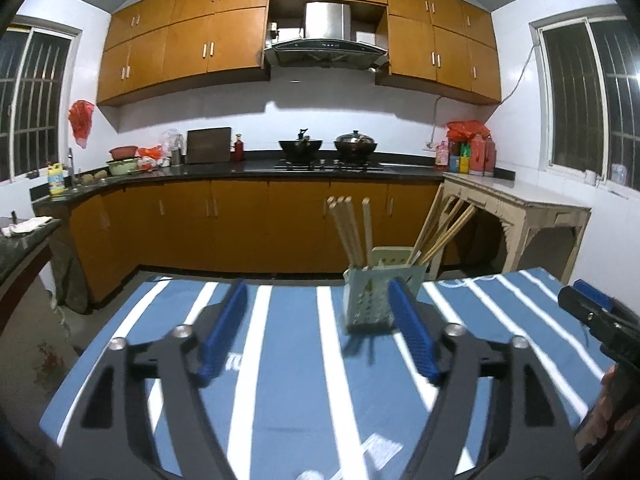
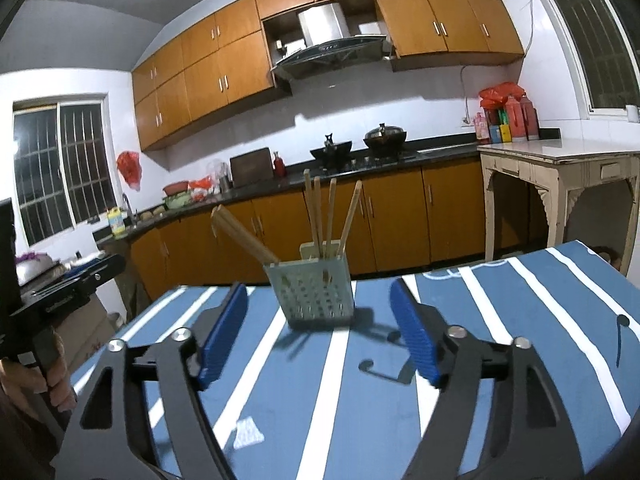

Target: Organize utensils

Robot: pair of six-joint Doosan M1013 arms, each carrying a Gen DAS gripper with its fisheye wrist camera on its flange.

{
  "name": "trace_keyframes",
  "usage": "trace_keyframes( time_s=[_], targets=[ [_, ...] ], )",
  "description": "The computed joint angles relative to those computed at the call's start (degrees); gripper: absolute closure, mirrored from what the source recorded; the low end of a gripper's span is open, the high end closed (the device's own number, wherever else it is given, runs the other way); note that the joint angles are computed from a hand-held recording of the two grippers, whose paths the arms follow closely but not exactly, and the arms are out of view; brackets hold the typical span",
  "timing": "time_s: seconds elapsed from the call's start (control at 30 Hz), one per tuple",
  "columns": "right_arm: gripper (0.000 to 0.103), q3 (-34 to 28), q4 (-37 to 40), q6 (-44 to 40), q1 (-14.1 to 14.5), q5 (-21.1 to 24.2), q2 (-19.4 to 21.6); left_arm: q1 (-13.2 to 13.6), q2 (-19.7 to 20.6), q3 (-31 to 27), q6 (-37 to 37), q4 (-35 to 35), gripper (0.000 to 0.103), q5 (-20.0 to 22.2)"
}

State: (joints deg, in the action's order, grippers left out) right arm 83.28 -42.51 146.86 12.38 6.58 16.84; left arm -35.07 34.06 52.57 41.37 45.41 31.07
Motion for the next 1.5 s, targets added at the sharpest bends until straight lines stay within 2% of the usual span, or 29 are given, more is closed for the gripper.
trace_keyframes(
  time_s=[0.13,0.23,0.33,0.47,0.6,0.7,1.03,1.2,1.5],
  targets=[
    [0.012,1.62,-11.33,10.16,1.37,0.88,-0.56,-0.97,-1.91,4.84,-7.84,8.88,0.011,0.53],
    [0.007,2.79,-21.7,19.68,2.3,1.61,-0.85,-1.63,-3.19,8.26,-12.85,14.56,0.005,0.71],
    [0.003,3.13,-25.66,22.48,2.88,3.06,-0.67,-2.22,-3.7,10.31,-16.13,18.27,0.004,1.72],
    [0.003,3.64,-25.01,22.2,3.3,4.47,-0.42,-2.11,-4.0,11.68,-17.49,17.02,0.004,1.6],
    [0.002,5.12,-35.93,33.08,3.97,6.36,-0.56,-2.27,-4.36,13.67,-22.33,20.54,0.004,1.94],
    [0.002,5.98,-39.91,36.67,4.44,7.81,-0.58,-2.48,-4.58,15.13,-24.38,22.3,0.004,2.53],
    [0.002,7.99,-41.92,39.62,5.82,12.2,-0.56,-3.24,-5.01,18.61,-27.79,25.57,0.004,5.55],
    [0.002,8.67,-43.95,41.48,6.15,12.31,-0.64,-3.45,-5.15,19.42,-27.85,25.38,0.004,5.95],
    [0.002,9.1,-43.3,42.64,6.17,12.25,-0.62,-3.78,-5.2,20.01,-28.34,25.7,0.004,6.73]
  ],
)
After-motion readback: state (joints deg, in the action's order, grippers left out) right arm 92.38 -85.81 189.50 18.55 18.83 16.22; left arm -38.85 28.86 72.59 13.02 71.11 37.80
